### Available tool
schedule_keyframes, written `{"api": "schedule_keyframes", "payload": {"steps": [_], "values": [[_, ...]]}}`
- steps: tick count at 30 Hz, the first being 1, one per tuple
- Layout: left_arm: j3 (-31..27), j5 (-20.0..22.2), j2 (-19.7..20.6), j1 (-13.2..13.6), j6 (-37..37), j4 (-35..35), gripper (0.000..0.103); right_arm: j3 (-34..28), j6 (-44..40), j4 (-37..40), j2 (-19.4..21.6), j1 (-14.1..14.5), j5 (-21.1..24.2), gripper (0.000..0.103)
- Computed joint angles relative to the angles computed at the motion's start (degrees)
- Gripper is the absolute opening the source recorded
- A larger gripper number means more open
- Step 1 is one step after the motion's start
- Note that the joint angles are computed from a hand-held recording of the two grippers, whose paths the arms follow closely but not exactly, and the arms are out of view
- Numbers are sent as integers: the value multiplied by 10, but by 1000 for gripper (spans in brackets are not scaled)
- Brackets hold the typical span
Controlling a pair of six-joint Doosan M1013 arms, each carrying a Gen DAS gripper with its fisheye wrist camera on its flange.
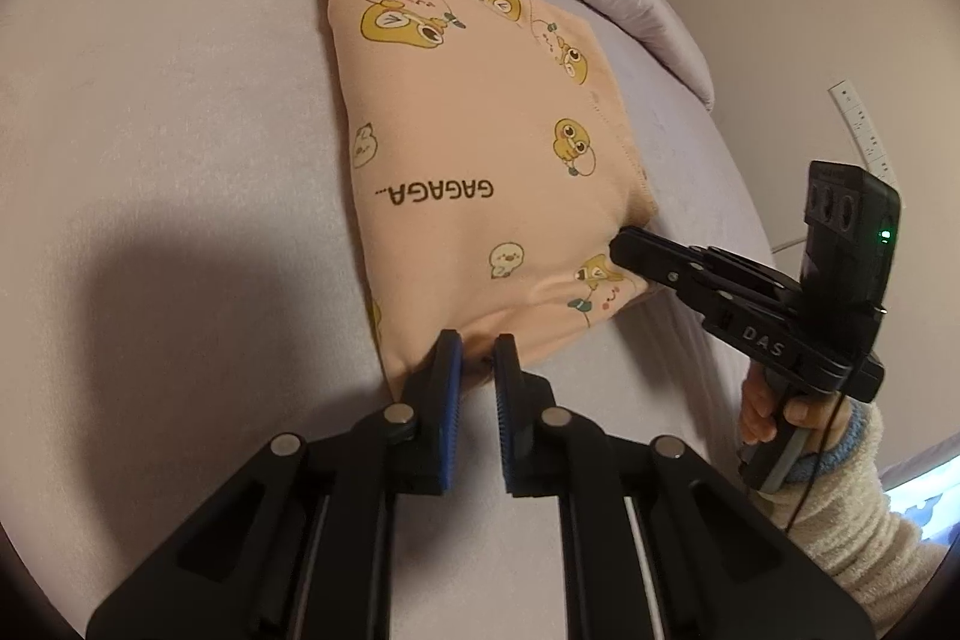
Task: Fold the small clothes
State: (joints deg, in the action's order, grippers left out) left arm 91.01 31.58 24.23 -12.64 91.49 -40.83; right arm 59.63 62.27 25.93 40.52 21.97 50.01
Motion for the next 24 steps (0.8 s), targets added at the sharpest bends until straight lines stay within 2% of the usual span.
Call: {"api": "schedule_keyframes", "payload": {"steps": [5,9,13,16,18,20,22,23,24], "values": [[-24,10,8,-9,-66,68,11,15,19,8,-11,-4,8,6],[-31,15,11,-9,-90,75,11,25,48,-16,-16,-2,3,7],[-23,12,4,-12,-116,94,11,41,42,3,-27,-9,1,8],[-21,16,0,-12,-130,91,13,48,40,-28,-35,-4,-4,10],[-11,11,-10,-15,-153,110,18,49,55,-37,-37,-5,0,10],[3,0,-24,-20,-193,157,34,56,62,-37,-43,-6,-7,10],[19,-15,-37,-20,-201,158,48,66,59,-23,-49,-10,-12,15],[29,-26,-43,-18,-200,148,53,72,55,-11,-53,-13,-13,16],[37,-34,-49,-15,-200,137,55,77,50,4,-56,-17,-13,22]]}}
